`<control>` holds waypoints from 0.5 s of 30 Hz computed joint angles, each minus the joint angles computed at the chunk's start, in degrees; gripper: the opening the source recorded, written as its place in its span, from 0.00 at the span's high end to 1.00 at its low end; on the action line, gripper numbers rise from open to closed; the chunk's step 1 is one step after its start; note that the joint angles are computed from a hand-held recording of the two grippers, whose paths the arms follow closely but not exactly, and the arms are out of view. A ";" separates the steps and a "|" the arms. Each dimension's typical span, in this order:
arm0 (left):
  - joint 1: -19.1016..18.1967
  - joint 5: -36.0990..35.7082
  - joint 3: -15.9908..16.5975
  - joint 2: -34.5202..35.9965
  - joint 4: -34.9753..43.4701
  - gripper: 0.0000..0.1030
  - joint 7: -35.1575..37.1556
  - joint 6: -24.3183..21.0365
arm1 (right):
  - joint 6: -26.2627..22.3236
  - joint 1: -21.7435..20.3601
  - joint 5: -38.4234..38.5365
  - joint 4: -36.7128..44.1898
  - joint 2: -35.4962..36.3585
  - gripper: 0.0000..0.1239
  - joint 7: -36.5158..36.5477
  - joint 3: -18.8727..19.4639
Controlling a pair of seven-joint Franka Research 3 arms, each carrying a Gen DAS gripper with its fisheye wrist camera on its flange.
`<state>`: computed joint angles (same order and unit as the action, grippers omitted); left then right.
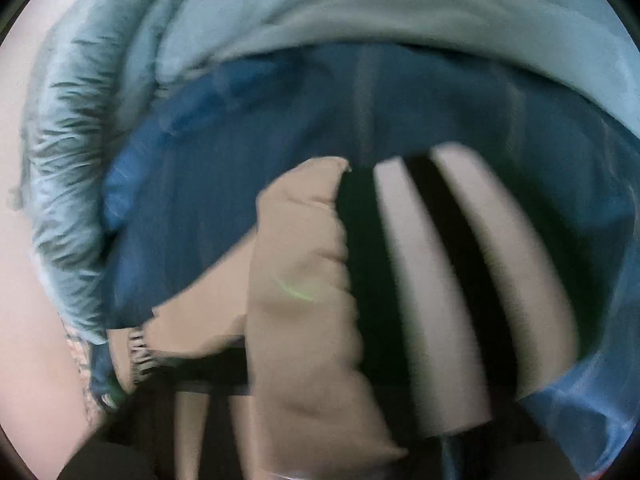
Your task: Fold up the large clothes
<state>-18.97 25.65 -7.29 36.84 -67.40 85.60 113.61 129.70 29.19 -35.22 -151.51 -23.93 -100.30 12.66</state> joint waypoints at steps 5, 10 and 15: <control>-0.23 -0.18 -0.18 1.16 2.35 0.00 1.56 0.68 | -7.98 -1.71 -2.94 6.93 -1.23 0.92 -8.47 -0.84; 0.25 -1.42 0.52 3.43 8.04 0.00 2.31 -2.03 | -18.14 -4.44 -8.80 21.18 1.02 0.93 -21.44 -0.16; 1.36 -3.97 1.35 9.14 18.91 0.00 3.81 -8.11 | -23.48 -6.97 -15.71 38.10 9.22 0.93 -33.65 0.16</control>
<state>-17.61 21.68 -5.93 45.98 -48.49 89.40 105.50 106.22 22.22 -50.92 -113.42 -14.72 -133.95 12.82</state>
